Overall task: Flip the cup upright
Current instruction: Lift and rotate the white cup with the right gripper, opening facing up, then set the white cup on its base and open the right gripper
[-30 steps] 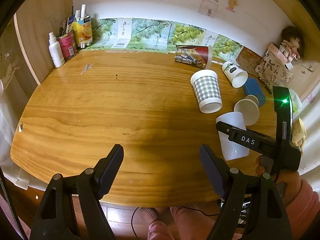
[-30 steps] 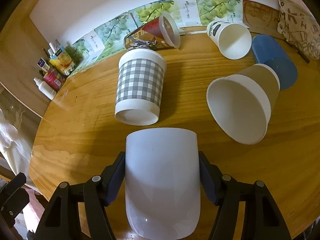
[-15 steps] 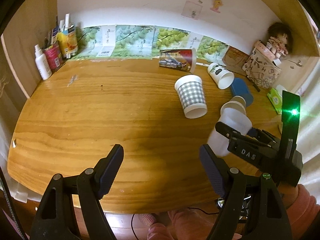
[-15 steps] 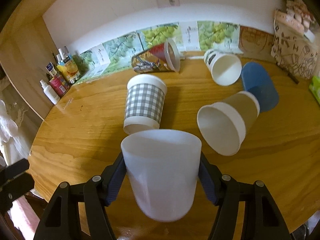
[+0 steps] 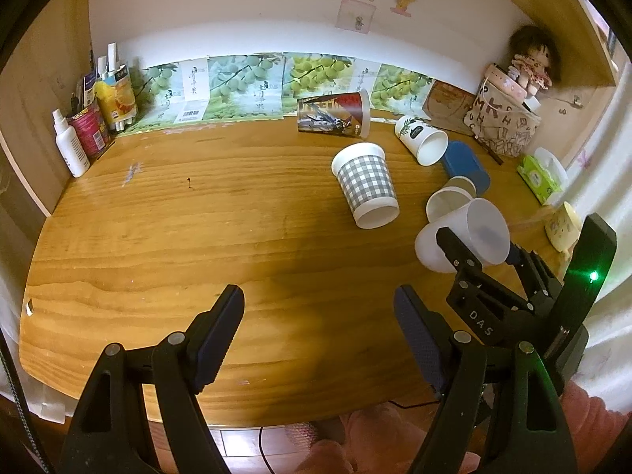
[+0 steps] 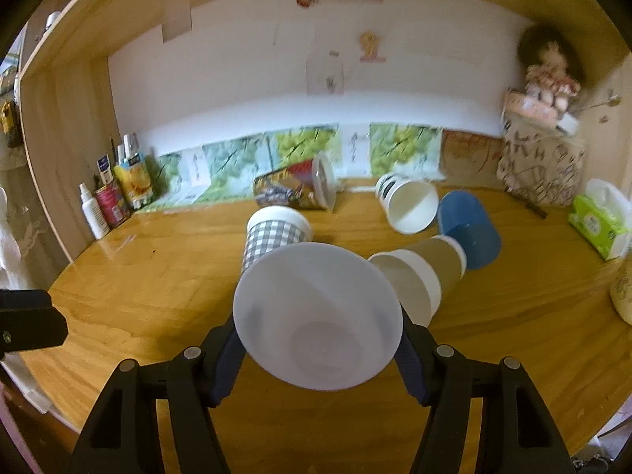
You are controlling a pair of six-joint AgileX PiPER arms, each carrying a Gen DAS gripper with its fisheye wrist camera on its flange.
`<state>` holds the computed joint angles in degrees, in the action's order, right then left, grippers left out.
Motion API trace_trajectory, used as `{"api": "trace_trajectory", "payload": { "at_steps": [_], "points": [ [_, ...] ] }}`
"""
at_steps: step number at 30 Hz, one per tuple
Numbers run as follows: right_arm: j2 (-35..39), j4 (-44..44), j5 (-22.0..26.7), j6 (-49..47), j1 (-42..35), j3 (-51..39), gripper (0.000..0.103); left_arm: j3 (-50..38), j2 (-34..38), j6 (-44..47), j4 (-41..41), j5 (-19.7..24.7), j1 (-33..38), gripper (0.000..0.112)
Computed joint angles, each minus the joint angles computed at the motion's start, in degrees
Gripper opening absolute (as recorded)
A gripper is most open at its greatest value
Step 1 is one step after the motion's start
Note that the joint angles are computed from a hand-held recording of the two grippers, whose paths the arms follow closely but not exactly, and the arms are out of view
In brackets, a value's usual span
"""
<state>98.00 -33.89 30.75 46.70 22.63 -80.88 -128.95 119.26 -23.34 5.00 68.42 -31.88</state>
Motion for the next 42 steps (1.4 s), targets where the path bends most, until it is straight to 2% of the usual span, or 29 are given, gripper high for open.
{"api": "trace_trajectory", "payload": {
  "at_steps": [5,8,14,24,26,31,35,42],
  "points": [
    [-0.9,-18.3,-2.1,18.4,2.5,5.5,0.067,1.6,-0.6,0.1,0.8,-0.6,-0.2,0.081],
    [-0.7,-25.3,-2.2,25.5,3.2,6.9,0.067,2.8,-1.2,0.0,1.2,-1.6,-0.4,0.081],
    [0.7,-30.2,-2.6,31.1,3.3,6.9,0.067,3.3,-1.5,-0.1,1.1,-1.8,-0.5,0.081],
    [0.7,-33.7,-2.7,34.2,4.0,9.1,0.067,7.4,-4.2,-0.9,2.2,-3.5,-1.4,0.081],
    [0.2,-37.5,-2.2,37.4,4.9,10.4,0.067,8.6,-4.9,-1.3,2.4,-4.0,-1.5,0.081],
    [0.0,-39.7,-1.0,37.9,6.1,11.1,0.067,10.8,-6.5,-2.0,2.7,-4.8,-1.9,0.081],
    [-1.0,-37.6,-0.6,36.0,6.5,11.6,0.067,11.0,-7.1,-1.8,2.6,-4.7,-2.4,0.081],
    [-2.9,-27.2,0.8,23.7,7.3,11.1,0.067,12.6,-9.1,-1.7,2.1,-5.7,-3.3,0.081]
  ]
}}
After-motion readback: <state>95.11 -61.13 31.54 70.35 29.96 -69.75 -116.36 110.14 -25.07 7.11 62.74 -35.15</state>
